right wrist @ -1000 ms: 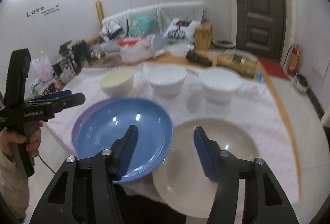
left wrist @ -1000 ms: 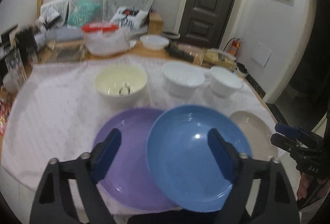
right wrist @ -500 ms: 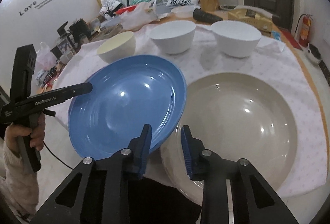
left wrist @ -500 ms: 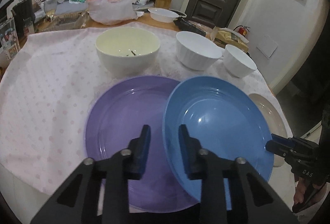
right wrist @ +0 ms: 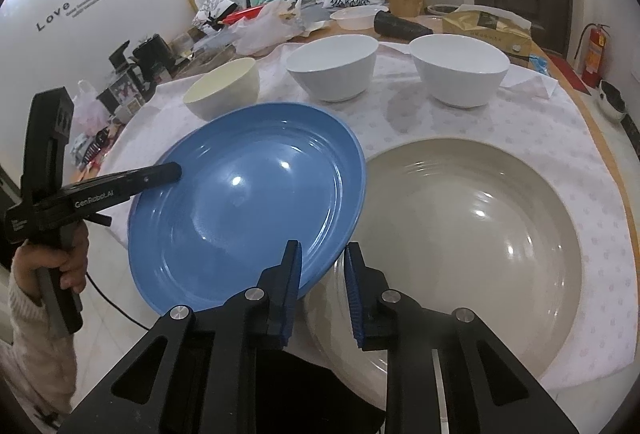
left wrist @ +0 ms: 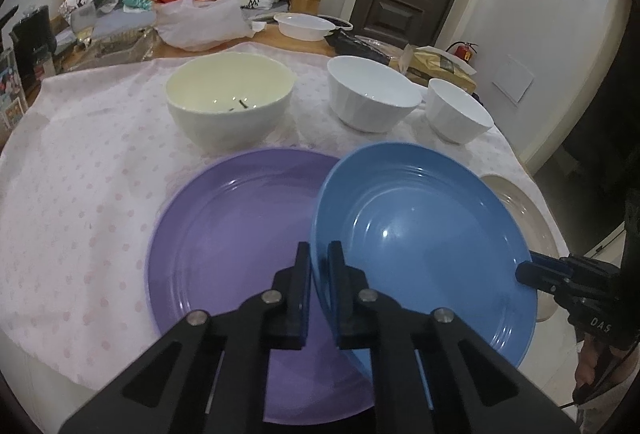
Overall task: Organize plates and bowls
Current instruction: 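Close the left and right tools on the blue plate's rim, then lift the blue plate with both tools, lower it onto the beige plate, open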
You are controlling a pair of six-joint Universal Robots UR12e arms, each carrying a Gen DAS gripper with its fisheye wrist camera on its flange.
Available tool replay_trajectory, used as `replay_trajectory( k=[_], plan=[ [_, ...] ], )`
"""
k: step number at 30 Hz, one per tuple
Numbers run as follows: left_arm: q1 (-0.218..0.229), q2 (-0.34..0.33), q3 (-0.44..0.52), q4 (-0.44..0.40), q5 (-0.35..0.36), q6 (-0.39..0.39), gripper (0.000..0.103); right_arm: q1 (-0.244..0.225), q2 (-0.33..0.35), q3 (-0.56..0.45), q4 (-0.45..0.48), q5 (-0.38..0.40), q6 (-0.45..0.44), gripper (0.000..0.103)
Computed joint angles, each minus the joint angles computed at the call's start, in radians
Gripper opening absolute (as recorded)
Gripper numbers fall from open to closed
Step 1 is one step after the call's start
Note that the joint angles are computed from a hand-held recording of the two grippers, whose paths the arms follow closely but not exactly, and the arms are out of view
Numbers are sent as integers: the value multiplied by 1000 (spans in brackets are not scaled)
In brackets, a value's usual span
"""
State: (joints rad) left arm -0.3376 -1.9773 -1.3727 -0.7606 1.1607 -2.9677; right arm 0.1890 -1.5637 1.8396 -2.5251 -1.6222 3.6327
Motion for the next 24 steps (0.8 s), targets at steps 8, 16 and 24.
replay_trajectory(
  k=[8, 16, 24],
  plan=[
    [-27, -3, 24, 1, -2, 21, 6, -12, -36, 32, -22, -39, 12, 16],
    [-70, -10, 46, -13, -5, 60, 6, -30, -97, 82, -32, -98, 38, 16],
    [-115, -28, 77, -61, -10, 106, 7, -53, -158, 134, -20, -140, 75, 16]
  ],
)
